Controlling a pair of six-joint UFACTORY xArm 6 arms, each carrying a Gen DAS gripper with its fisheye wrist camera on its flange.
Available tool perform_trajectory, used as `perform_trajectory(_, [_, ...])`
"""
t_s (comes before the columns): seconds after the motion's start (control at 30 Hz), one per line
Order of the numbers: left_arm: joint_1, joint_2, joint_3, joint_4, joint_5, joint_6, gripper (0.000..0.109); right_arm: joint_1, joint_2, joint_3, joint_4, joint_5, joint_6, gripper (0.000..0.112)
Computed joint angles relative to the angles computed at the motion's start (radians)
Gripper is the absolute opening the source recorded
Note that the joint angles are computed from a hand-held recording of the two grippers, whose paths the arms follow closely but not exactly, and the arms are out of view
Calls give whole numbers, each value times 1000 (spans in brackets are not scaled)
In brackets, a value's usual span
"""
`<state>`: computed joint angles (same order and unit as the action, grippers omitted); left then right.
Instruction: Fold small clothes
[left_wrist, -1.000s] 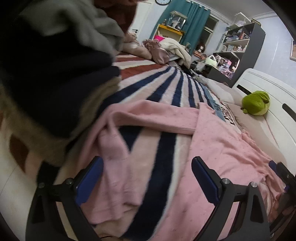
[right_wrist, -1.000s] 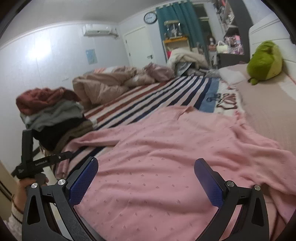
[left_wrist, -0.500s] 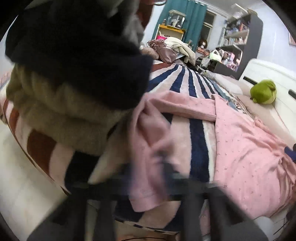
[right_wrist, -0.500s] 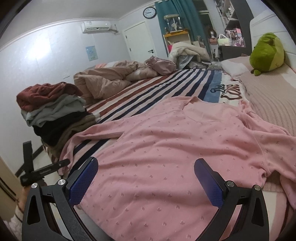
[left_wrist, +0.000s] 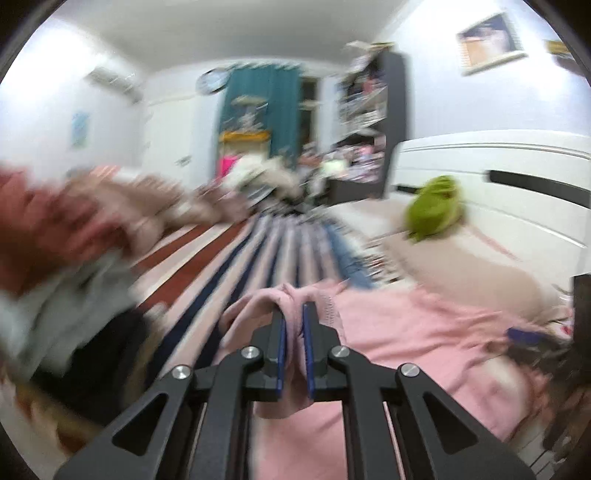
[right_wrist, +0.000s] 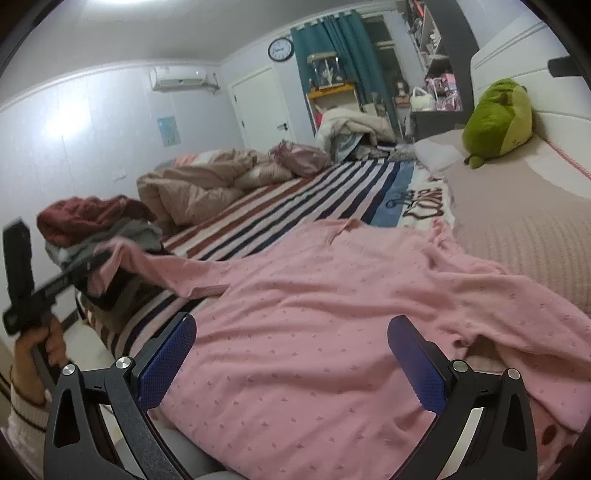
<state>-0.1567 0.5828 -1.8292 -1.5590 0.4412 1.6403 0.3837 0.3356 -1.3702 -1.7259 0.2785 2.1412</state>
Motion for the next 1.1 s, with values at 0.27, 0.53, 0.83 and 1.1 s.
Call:
perform_trajectory(0.27, [-97, 179, -211, 441, 411, -273, 6, -18, -108, 143, -16, 76, 65, 103])
perform_trajectory(0.53, [-119, 338, -367, 646, 534, -453, 11, -30, -122, 168, 121, 116, -41, 103])
perform_trajectory(0.83, [-75, 174, -144, 504, 445, -350, 54, -27, -98, 138, 159, 114, -90, 103])
perform_trajectory(1.1, [-28, 227, -218, 529, 307, -389, 64, -25, -41, 79, 244, 70, -200, 103])
